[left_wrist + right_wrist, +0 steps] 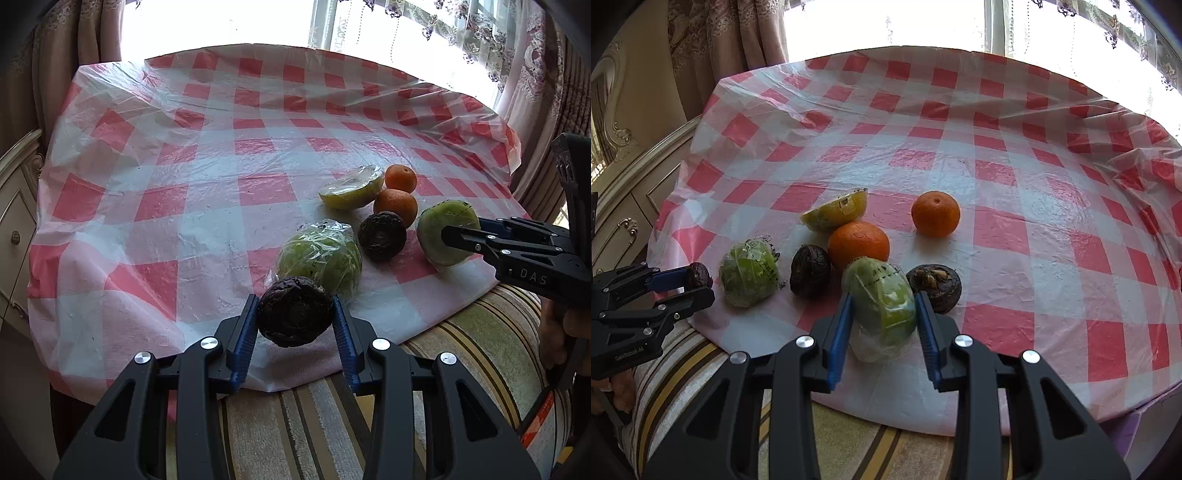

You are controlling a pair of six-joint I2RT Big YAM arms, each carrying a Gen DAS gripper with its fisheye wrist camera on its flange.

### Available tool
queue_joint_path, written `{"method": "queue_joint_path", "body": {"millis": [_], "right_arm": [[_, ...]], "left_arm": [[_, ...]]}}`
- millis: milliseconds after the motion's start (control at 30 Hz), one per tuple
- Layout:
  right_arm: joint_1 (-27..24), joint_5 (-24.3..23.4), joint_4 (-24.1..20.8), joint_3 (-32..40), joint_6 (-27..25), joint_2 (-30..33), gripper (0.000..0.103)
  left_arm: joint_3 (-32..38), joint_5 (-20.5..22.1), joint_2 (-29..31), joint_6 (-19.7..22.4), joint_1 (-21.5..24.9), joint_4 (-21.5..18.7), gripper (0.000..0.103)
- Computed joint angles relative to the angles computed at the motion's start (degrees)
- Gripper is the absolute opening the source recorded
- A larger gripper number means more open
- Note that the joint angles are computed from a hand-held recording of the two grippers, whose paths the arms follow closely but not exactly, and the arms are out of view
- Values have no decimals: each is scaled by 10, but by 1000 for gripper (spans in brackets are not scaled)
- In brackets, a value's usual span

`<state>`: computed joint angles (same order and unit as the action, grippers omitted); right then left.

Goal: Organize fruits
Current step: 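Carry both fruits into the white box and open both grippers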

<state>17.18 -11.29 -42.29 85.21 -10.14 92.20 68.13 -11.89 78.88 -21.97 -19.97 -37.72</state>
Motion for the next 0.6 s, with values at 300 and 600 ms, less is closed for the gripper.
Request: {"method": "queue_joint_path", "body": {"millis": [300, 600], "right_arm": [[-15, -19, 2, -18, 16, -22, 34], [-35, -32, 2, -37, 25, -43, 34]], "left_arm": [[11, -6, -6, 7, -12, -4, 38], [27, -10, -4, 20, -25, -9, 38]]}}
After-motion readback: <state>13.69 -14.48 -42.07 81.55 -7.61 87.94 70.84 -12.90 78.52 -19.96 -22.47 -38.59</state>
